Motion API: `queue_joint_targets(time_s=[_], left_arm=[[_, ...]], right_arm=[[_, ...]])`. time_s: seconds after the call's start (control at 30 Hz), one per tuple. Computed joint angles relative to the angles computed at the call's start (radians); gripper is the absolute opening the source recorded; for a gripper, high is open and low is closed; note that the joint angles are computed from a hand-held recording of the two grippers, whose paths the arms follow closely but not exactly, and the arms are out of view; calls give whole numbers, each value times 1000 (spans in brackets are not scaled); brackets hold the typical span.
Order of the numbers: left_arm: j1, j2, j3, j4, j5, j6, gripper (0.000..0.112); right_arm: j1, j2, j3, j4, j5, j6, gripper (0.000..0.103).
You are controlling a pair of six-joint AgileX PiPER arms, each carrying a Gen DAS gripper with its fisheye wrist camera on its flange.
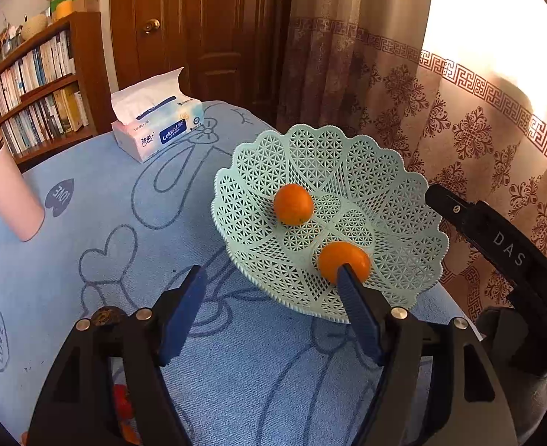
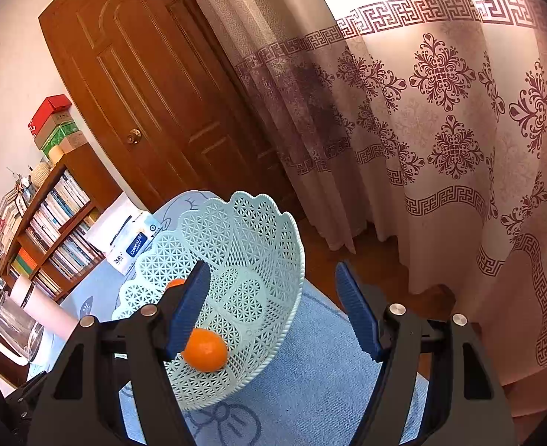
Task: Organize fruits
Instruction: 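Carry the large orange into the green basket and open the left tool, then move the left tool back to the table and grasp another orange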
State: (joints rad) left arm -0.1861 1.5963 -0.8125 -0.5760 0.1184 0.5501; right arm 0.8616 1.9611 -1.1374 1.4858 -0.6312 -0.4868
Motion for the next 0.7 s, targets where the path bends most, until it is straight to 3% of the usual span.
queue_joint_targets(time_s=[0.1,0.2,0.5,0.57,0.7], left_arm=[[10,-8,12,-9,-9,9,81],[32,-26,29,-129,-8,121,87],[150,-130,77,-179,44,161,90],[185,-178,100,-234,50,241,90],[258,-275,136,-151,60,218,90]], right_arm=[[0,0,-1,0,-1,-3,72],[3,-4,6,-10,-12,11,72],[37,-19,31,-58,-101,62,79],[40,-20,32,-61,-106,61,79],[49,-20,32,-63,-125,54,79]])
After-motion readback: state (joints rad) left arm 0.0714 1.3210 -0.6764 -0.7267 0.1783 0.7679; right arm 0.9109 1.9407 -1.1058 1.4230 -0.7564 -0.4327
